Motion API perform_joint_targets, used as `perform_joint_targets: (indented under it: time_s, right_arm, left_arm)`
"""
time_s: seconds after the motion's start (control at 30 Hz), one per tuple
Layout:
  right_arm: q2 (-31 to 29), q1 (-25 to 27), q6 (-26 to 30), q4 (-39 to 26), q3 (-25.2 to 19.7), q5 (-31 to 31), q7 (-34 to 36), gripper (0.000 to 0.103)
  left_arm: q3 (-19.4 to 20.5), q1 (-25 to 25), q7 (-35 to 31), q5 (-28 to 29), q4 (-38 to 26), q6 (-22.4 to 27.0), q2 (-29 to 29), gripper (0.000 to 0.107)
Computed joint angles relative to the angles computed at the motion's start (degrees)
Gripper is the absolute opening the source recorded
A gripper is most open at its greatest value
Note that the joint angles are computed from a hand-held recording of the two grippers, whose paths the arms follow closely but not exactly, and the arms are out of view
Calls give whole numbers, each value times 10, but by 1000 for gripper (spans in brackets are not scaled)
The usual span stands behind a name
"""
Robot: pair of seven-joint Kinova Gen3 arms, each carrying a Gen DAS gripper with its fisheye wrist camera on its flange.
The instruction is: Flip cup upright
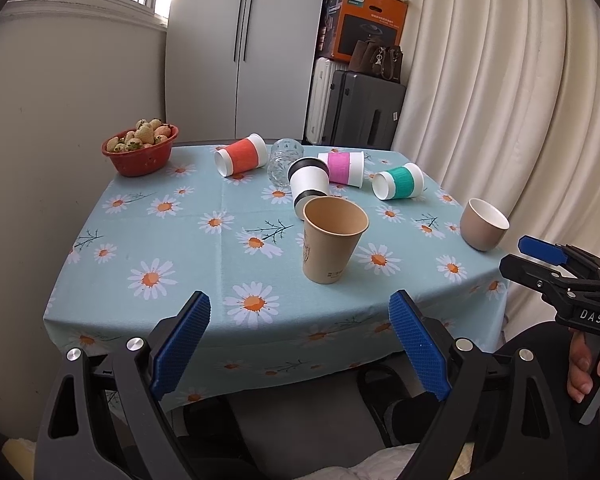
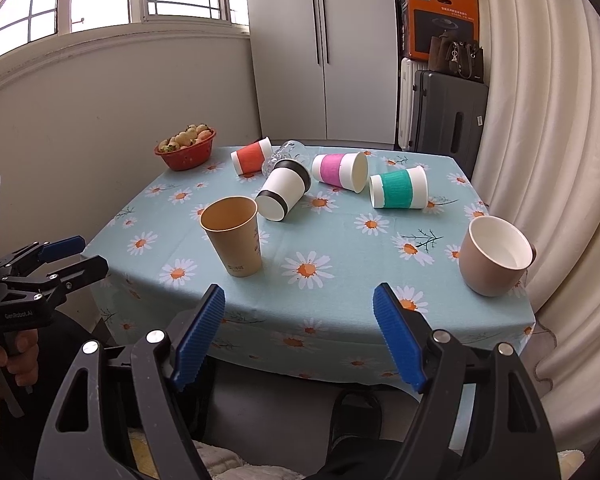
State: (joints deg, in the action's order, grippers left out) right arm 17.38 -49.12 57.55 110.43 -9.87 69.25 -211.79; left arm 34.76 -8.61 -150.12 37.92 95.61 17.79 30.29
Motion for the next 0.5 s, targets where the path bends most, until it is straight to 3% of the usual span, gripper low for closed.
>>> perform_joint_targets:
  time_s: [0.5]
  right_arm:
    - [3, -1, 1, -8, 1, -5, 20, 76]
  left_arm:
    - [5, -3, -5, 7, 6, -6, -2, 89]
